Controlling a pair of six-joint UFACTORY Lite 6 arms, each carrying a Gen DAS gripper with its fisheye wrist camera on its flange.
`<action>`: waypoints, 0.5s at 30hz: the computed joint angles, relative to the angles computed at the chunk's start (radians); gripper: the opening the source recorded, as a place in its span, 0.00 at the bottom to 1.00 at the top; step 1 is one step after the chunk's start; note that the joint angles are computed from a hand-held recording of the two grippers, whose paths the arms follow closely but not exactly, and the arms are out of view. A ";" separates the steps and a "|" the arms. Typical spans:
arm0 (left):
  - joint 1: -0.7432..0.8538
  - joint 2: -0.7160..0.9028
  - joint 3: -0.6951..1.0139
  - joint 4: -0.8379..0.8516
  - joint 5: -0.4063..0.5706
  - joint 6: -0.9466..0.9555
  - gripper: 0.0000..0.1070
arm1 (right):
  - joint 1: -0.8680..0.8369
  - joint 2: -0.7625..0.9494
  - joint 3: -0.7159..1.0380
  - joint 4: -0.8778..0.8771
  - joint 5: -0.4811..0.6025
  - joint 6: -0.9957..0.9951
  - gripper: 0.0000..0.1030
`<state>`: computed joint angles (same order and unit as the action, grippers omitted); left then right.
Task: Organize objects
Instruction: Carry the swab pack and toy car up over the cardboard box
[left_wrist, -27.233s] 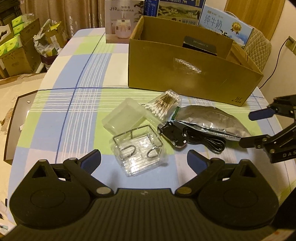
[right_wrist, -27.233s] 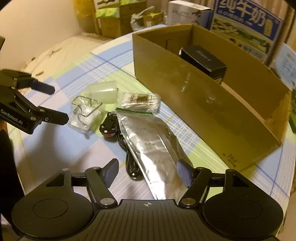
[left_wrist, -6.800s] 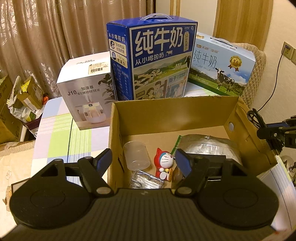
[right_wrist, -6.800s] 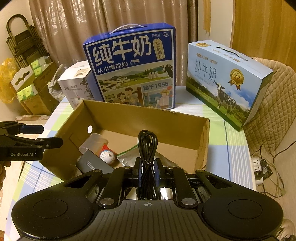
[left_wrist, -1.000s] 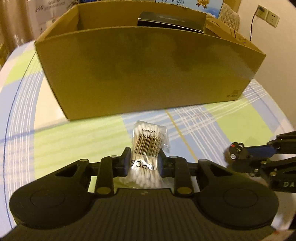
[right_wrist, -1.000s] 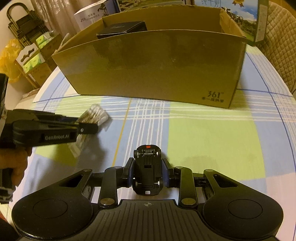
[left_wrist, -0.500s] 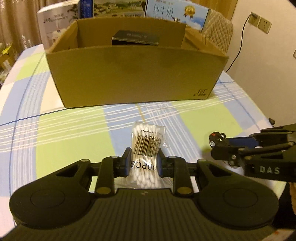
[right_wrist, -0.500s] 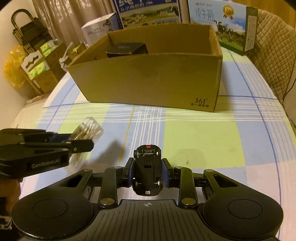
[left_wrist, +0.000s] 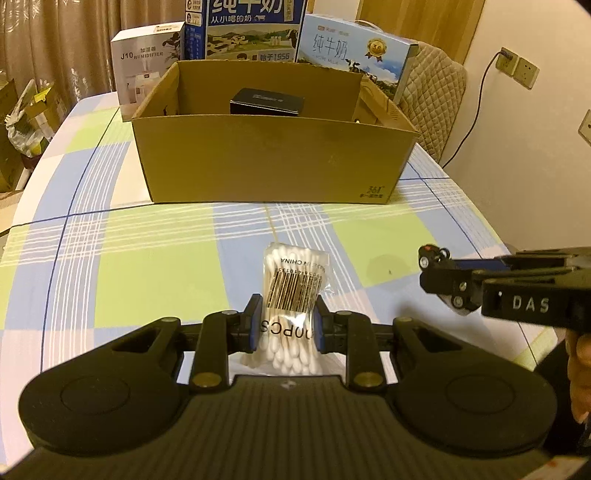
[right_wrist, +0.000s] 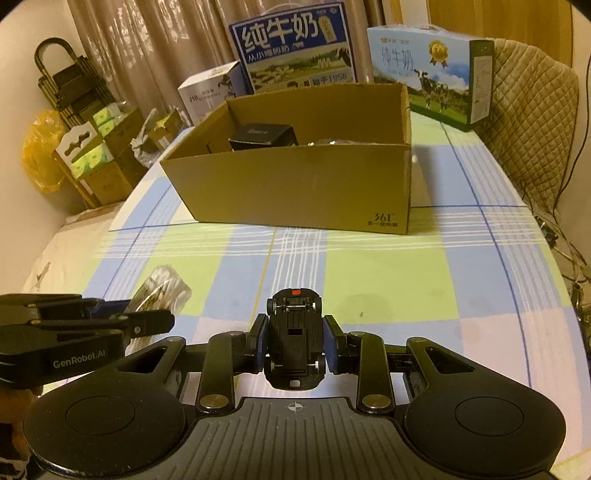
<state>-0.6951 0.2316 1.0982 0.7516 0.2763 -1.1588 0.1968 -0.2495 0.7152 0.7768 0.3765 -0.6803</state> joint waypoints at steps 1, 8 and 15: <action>-0.009 -0.012 -0.009 0.011 0.006 -0.021 0.21 | -0.008 -0.015 -0.009 0.001 0.007 -0.005 0.27; -0.063 -0.075 -0.060 0.047 0.038 -0.104 0.21 | -0.039 -0.080 -0.032 -0.017 0.043 -0.001 0.27; -0.096 -0.091 -0.061 0.042 0.063 -0.113 0.21 | -0.042 -0.097 -0.039 -0.012 0.048 -0.009 0.27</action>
<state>-0.7911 0.1405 1.0373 0.7939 0.3393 -1.2718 0.1553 -0.3461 0.6767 0.7646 0.4246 -0.6893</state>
